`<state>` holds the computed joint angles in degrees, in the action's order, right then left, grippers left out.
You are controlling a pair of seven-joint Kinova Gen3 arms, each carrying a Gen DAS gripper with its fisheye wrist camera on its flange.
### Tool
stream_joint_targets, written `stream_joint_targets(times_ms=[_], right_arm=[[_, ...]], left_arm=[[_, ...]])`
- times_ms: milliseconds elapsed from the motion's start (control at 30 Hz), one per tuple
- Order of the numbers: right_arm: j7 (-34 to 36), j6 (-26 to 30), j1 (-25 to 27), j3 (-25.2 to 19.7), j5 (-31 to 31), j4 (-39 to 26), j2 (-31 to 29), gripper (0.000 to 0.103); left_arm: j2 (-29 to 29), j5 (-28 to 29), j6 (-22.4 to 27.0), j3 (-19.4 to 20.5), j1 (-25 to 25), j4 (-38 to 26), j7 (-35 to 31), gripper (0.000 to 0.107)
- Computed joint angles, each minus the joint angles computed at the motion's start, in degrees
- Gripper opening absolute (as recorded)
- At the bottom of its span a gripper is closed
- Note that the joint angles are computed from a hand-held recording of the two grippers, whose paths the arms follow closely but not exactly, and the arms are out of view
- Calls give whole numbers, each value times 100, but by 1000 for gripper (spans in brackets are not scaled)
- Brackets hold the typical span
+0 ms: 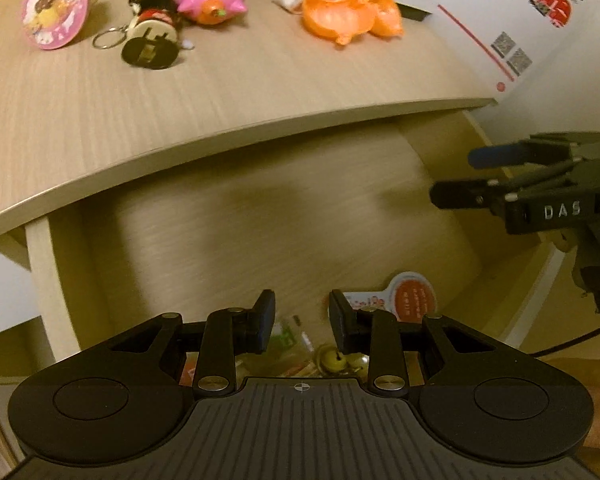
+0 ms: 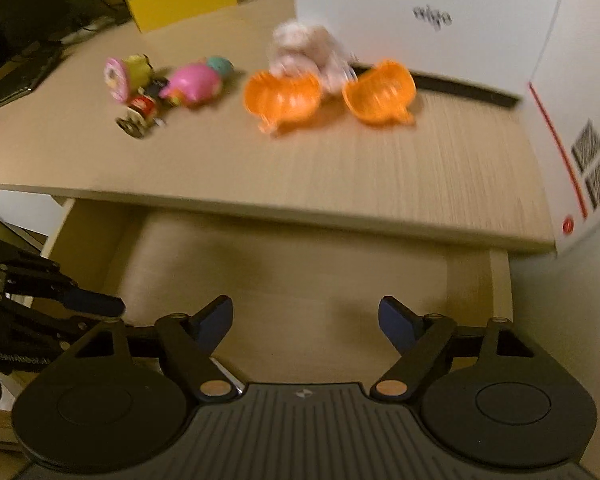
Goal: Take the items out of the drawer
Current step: 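Move both tools back down into the drawer toward the candy packets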
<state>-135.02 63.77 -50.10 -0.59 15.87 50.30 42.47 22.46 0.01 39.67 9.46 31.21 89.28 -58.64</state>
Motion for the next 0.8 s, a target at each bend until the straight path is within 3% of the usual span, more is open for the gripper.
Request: stream_joint_targets(times_ms=[200,367,533,700,800], right_arm=[[118,189,-5,-52,17,-54,93,81],[305,418,326,-665,234,-307,190,81],[1030,633,909,-1381,-618,-699,435,81],[1536,1550,794,-1073,-1594,-2008,1236,81],[1248,2177,890,-1085,-2207,-2760,1713,80]], left_arm=[[-100,-139,209,-89,-32,-15,46,32],[-246,-138,342,-23,-276,28,-254,32],[-304,-155,307,-110,-285,75,-152,32],[-446,-347,90,-186,-241,299,85,32],[-565,-521,-130,-235,-169,521,334,32]])
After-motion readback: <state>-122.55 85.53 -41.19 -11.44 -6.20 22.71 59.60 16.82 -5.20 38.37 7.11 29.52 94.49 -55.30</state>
